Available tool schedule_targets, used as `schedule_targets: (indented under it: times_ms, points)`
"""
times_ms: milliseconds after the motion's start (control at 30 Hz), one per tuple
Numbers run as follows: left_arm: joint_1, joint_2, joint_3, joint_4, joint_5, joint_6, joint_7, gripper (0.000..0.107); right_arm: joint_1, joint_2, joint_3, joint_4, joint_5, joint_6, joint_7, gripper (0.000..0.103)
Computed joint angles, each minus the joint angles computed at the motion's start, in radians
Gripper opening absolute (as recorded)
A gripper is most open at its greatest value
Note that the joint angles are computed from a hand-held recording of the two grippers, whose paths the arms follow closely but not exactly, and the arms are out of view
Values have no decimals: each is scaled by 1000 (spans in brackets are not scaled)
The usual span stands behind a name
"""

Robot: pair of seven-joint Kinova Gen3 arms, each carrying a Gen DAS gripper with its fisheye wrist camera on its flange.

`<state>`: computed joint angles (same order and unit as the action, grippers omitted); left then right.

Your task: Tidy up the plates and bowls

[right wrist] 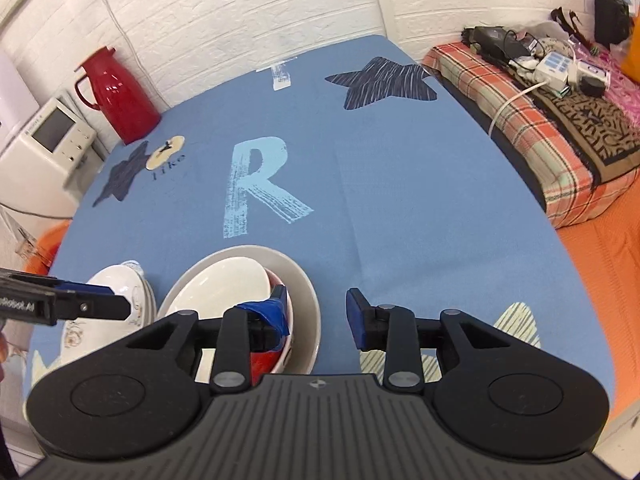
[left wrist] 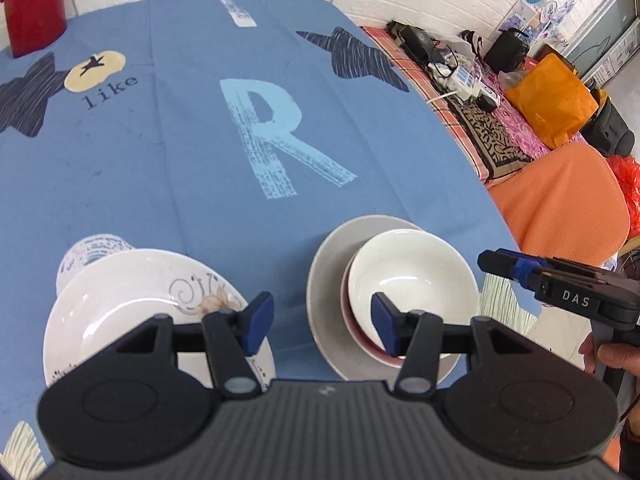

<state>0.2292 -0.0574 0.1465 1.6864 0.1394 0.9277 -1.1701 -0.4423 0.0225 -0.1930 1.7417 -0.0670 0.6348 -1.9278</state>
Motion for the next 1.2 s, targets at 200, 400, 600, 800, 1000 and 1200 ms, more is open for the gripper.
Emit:
schedule_targets:
  times_ms: [200, 400, 600, 800, 1000, 1200]
  points:
    - [7, -1, 8, 6, -23, -2, 1, 52, -18, 8, -8, 16, 36, -62, -41, 17]
    - [13, 2, 11, 6, -30, -11, 6, 52, -28, 10, -12, 36, 56, -86, -36, 17]
    - [24, 8, 19, 2, -51, -7, 13, 52, -23, 25, -11, 30, 3, -69, 19, 17]
    - [23, -1, 12, 9, -77, 17, -8, 54, 9, -20, 7, 25, -50, -52, 94, 18]
    - [22, 65, 12, -27, -94, 62, 4, 54, 38, 14, 19, -4, -128, 82, 168, 18]
    - [30, 128, 4, -82, -106, 84, -8, 54, 32, 41, 13, -19, -122, 102, 161, 19]
